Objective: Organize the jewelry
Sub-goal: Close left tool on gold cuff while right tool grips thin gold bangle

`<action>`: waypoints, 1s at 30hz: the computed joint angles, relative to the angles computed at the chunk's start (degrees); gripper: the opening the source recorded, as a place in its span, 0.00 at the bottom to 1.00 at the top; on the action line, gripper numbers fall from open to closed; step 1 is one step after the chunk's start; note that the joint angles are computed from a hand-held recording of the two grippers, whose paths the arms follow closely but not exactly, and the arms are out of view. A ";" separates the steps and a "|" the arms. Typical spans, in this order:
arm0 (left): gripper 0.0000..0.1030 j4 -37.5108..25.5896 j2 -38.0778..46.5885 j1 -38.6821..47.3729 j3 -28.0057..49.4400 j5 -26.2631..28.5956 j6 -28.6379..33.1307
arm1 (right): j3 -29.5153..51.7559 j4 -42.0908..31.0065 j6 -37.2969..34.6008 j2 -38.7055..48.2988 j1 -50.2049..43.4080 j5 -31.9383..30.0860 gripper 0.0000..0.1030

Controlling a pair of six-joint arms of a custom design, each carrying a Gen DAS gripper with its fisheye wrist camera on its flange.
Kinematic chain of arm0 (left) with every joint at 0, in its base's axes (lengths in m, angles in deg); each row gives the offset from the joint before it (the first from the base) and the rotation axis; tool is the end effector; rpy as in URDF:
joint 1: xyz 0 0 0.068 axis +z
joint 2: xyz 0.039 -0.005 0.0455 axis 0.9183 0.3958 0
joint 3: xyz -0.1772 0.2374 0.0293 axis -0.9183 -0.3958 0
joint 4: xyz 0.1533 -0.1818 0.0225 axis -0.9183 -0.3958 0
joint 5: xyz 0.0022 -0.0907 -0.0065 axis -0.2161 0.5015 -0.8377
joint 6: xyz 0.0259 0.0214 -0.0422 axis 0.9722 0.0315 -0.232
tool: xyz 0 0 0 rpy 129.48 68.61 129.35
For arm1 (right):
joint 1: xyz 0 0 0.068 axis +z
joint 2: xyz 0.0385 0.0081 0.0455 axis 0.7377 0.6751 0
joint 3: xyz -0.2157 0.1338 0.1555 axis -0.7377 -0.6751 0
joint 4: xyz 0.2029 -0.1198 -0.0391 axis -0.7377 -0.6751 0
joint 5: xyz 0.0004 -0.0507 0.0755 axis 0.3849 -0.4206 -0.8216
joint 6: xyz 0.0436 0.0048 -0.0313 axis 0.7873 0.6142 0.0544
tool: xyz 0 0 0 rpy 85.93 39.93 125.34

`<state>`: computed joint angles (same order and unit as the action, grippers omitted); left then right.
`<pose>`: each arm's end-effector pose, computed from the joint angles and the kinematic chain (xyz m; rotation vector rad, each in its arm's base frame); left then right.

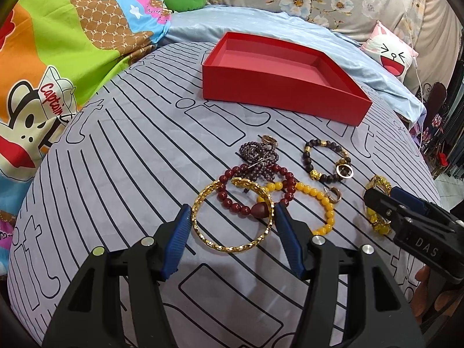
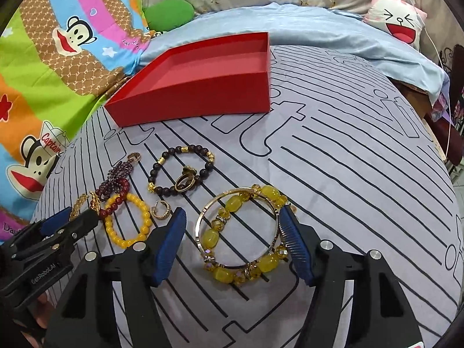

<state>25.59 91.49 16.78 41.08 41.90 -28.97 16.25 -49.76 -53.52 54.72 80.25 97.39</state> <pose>0.1884 -0.2022 0.1492 0.0113 2.4731 -0.1666 0.1917 0.1136 0.1447 0.0577 2.4805 0.1952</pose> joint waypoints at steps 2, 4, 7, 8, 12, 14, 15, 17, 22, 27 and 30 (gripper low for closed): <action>0.54 0.08 0.21 0.12 0.16 0.27 0.21 | 0.29 0.18 -0.71 0.61 0.41 0.57 0.64; 0.54 -0.07 0.25 -0.04 0.36 0.16 0.39 | 0.43 0.26 -1.17 0.69 0.02 0.34 0.64; 0.54 -0.03 0.05 -0.17 0.33 -0.03 0.63 | -0.19 1.30 -1.82 0.46 -1.82 -1.31 0.62; 0.54 -0.05 0.10 -0.23 0.36 -0.10 0.55 | -0.25 1.56 -2.45 0.76 -2.32 -1.31 0.62; 0.54 0.07 0.25 -0.04 0.25 0.12 0.30 | -0.78 2.89 -3.79 0.85 -4.12 -3.04 0.63; 0.54 0.16 0.34 0.03 0.27 0.23 0.25 | -0.65 2.68 -4.05 0.98 -3.81 -2.81 0.64; 0.54 0.18 0.37 0.04 0.31 0.27 0.23 | -0.67 2.70 -3.87 0.92 -3.58 -2.71 0.62; 0.54 0.15 0.40 -0.17 0.43 0.14 0.20 | -0.55 2.62 -3.34 0.72 -3.47 -3.65 0.57; 0.54 0.07 0.35 -0.51 0.48 -0.04 0.29 | -1.31 2.99 -1.56 -0.65 -1.45 -4.94 0.56; 0.54 -0.03 -0.10 -0.95 0.33 -0.42 0.16 | -1.59 1.52 0.59 -3.53 1.82 -3.54 0.56; 0.54 -0.34 -1.10 -1.26 0.27 -0.58 0.34 | -1.41 -0.31 1.25 -6.19 2.90 -2.76 0.56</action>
<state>25.25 90.40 15.51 41.34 41.31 -28.62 14.84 -50.07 -52.27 48.53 83.16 94.63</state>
